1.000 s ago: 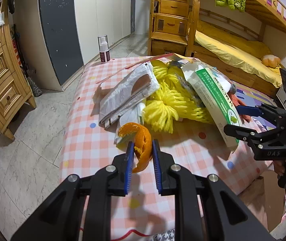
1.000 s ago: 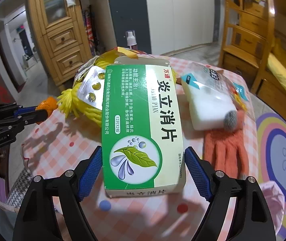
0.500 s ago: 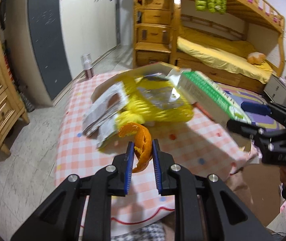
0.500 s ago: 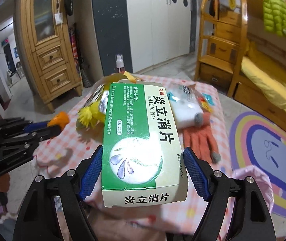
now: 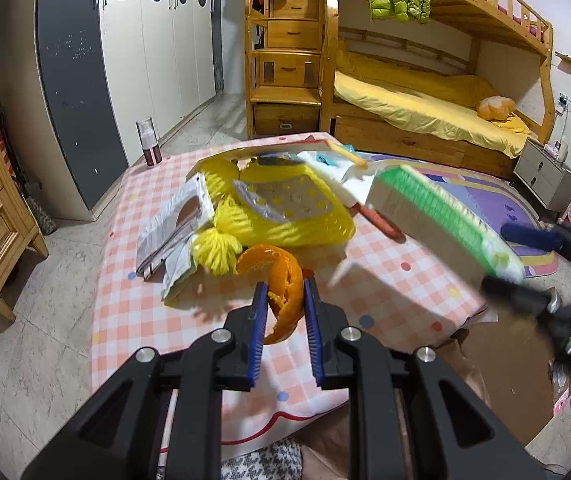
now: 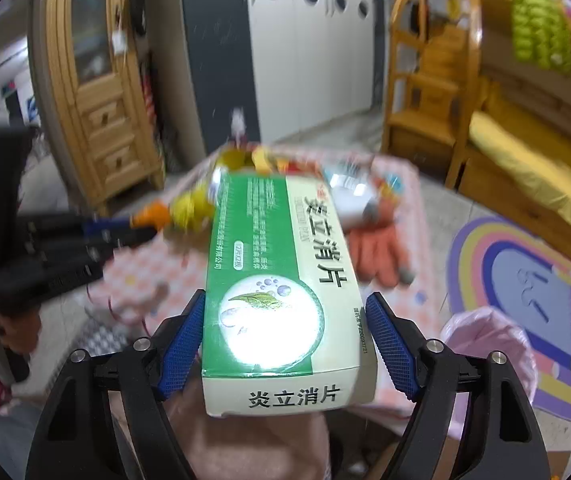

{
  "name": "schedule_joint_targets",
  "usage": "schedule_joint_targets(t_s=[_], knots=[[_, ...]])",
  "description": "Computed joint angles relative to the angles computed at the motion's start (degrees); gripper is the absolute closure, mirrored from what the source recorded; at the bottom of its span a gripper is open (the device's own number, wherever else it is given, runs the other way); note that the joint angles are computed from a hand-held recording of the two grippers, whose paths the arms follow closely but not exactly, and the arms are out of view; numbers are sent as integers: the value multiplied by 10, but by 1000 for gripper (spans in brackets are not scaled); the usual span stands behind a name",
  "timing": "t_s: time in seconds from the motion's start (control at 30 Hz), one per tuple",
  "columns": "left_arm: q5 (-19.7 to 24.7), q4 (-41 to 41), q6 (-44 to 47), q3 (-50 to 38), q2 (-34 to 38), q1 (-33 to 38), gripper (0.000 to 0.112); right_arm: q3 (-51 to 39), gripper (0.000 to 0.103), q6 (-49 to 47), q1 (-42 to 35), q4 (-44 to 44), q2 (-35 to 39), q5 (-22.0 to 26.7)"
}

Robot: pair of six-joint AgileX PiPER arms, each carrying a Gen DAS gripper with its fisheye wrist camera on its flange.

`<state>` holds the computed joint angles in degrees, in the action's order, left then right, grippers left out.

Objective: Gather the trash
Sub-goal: 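Lift the orange peel and green medicine box and carry both toward the pink trash bin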

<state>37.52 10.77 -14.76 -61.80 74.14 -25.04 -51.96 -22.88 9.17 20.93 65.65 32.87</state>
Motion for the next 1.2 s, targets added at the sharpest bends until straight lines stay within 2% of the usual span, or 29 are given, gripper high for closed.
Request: schedule_joint_targets(t_s=[0.03, 0.1, 0.2, 0.3, 0.37, 0.4, 0.47, 0.53, 0.73, 0.8, 0.83, 0.87, 1.0, 1.17, 1.2], knots=[[1, 2, 0, -2, -1, -1, 95, -10, 100, -3, -17, 19, -3, 6], [0, 7, -4, -6, -5, -6, 95, -28, 101, -37, -54, 73, -5, 21], [-2, 11, -9, -6, -7, -13, 95, -39, 100, -12, -47, 17, 11, 17], [-4, 10, -8, -2, -5, -14, 95, -24, 92, -14, -39, 2, 40, 6], [-5, 8, -8, 1, -3, -12, 95, -6, 63, -11, -34, -8, 53, -13], [-4, 8, -8, 1, -3, -11, 95, 6, 54, -10, -31, -8, 62, -28], [-6, 5, -7, 2, 2, -6, 95, 25, 22, -34, -30, 21, 78, -50], [-8, -2, 0, 3, 6, 1, 95, 38, 15, -3, -8, 3, 81, -70], [-15, -21, 16, 14, 9, 16, 95, 11, 13, 141, 35, -107, 167, -91], [-18, -28, 23, 20, 6, 24, 95, 12, 14, 125, 24, -76, 180, -86], [-18, -32, 27, 22, 6, 27, 95, 17, 23, 106, 17, -55, 179, -83], [-20, -39, 33, 25, 5, 32, 95, 21, 23, 108, 16, -57, 174, -85], [-28, -69, 63, 33, -1, 42, 97, 62, 23, 195, 43, -158, 106, -97], [-36, -92, 92, 36, -19, 27, 97, 78, 23, 172, 36, -134, 8, -33], [-37, -89, 90, 35, -20, 19, 97, 85, 23, 190, 39, -154, -21, -23]])
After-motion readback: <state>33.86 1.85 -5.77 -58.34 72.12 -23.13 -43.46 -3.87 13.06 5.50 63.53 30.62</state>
